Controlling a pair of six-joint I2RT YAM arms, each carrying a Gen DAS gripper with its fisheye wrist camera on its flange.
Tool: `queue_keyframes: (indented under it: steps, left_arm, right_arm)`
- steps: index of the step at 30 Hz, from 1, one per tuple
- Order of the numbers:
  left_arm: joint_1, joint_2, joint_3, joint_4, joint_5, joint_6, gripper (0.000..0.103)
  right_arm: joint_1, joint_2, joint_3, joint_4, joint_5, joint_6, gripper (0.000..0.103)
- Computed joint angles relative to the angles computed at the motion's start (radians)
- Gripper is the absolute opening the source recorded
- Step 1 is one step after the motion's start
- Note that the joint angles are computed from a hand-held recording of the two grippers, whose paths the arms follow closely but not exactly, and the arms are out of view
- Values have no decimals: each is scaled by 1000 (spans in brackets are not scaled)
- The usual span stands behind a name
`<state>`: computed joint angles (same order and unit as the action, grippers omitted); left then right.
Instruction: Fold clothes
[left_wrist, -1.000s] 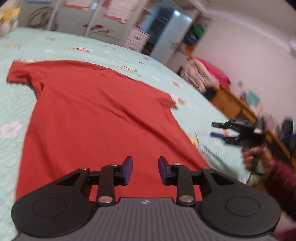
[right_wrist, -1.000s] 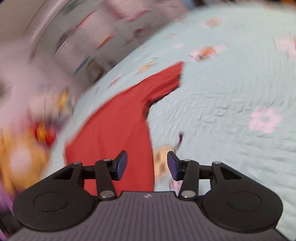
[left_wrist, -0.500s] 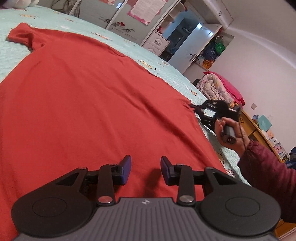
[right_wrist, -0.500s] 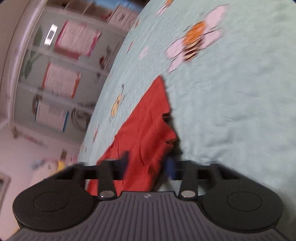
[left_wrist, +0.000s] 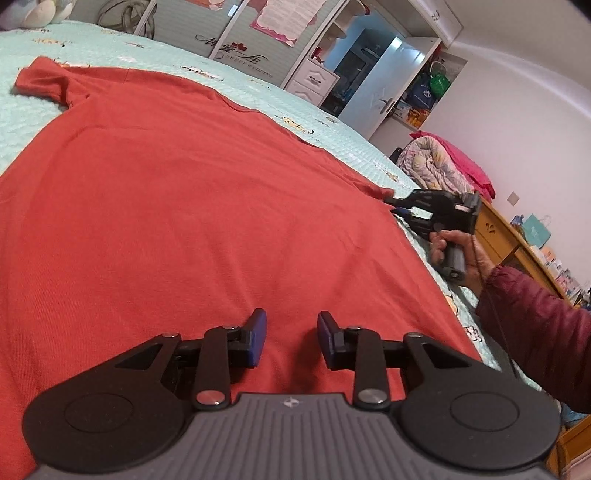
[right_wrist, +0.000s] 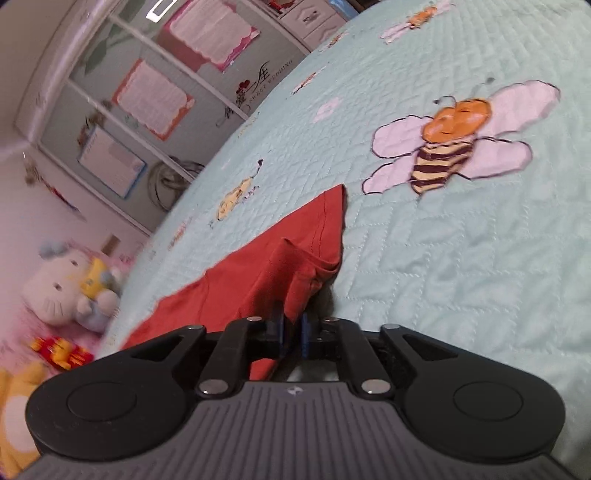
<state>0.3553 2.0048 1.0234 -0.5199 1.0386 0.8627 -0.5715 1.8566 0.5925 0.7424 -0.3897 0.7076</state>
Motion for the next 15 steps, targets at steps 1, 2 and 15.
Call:
queue_keyframes:
  steps: [1, 2, 15]
  left_arm:
    - [-1, -4, 1, -2, -3, -3, 34]
    - [-5, -6, 7, -7, -8, -22, 34]
    - [111, -82, 31, 454, -104, -579, 38]
  right_arm:
    - [0, -31, -29, 3, 17, 9, 20]
    - [20, -88, -77, 3, 80, 8, 30]
    - [493, -769, -479, -290, 64, 39, 38]
